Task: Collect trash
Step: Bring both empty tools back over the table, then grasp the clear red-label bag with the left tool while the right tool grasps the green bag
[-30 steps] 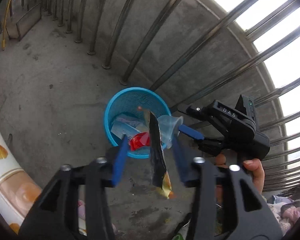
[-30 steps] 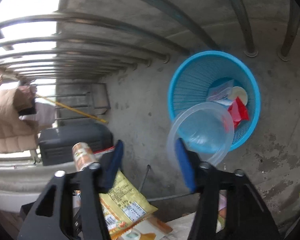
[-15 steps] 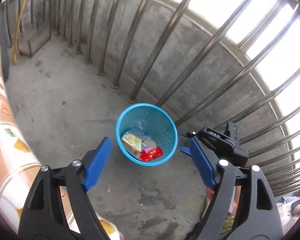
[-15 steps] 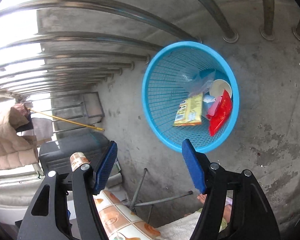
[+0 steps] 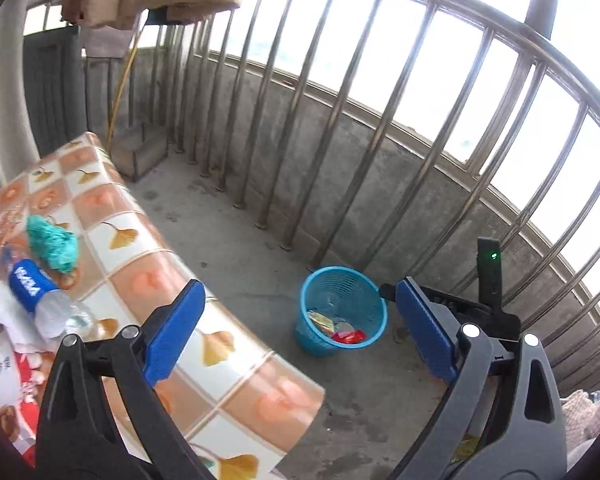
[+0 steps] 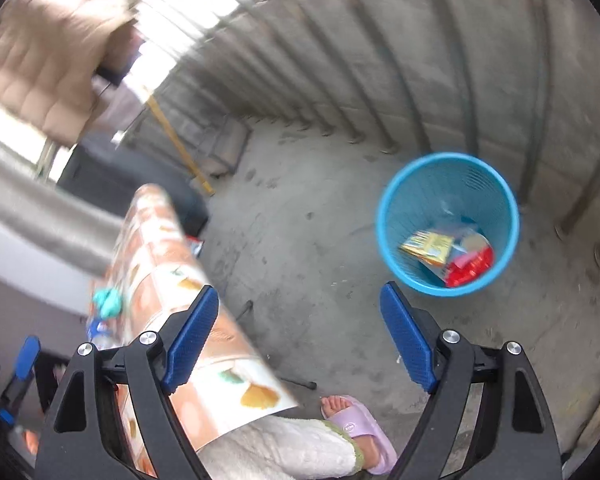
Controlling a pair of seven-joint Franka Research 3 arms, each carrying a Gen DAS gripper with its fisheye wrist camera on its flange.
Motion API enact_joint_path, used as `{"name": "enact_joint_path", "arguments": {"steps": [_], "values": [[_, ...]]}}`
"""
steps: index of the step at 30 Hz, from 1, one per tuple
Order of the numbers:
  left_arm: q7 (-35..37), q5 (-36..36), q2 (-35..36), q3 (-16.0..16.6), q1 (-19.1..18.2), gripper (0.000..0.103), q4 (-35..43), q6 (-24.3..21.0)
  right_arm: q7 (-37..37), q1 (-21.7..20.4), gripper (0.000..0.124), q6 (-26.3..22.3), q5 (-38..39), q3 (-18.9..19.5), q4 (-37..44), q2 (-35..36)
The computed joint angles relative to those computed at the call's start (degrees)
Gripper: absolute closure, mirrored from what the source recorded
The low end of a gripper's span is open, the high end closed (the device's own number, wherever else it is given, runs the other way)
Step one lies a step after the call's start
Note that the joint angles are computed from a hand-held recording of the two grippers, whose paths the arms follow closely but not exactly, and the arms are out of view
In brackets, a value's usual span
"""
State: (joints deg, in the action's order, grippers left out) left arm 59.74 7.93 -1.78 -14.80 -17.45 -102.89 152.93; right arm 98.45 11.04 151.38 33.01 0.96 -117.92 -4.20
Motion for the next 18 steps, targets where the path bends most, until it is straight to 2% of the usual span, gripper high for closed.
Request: {"name": "enact_joint_path", "arguments": {"steps": [5, 9, 13, 16, 18], "values": [[-4.85, 0.58, -13.17, 2.62, 2.99, 0.01, -14.16, 2.42, -7.22, 2.45, 0.043, -2.48, 2.89, 1.38, 5.46, 1.47], [-11.06, 0.27, -23.36, 5.05, 6.31, 0.01, -25.38, 5.1, -8.87, 4.24, 0.043, -6.27, 1.71, 2.98, 12.32, 4.8], [-12.71, -3.67, -30.09, 9.69, 6.68, 0.01, -32.23, 5.83, -10.09, 6.18, 0.043, -11.97, -0.27, 4.8, 22.39, 10.91], [-11.06, -8.02, -33.38, 14.2, 5.17, 0.01, -35.58, 7.13, -10.75, 7.97, 0.043, -16.32, -2.35, 6.34, 31.57, 16.5], [-9.92, -9.31, -34.58, 15.88, 5.57, 0.01, -36.18, 6.94, -11.0, 8.96, 0.043, -18.54, -2.83, 7.19, 36.78, 19.67]]}}
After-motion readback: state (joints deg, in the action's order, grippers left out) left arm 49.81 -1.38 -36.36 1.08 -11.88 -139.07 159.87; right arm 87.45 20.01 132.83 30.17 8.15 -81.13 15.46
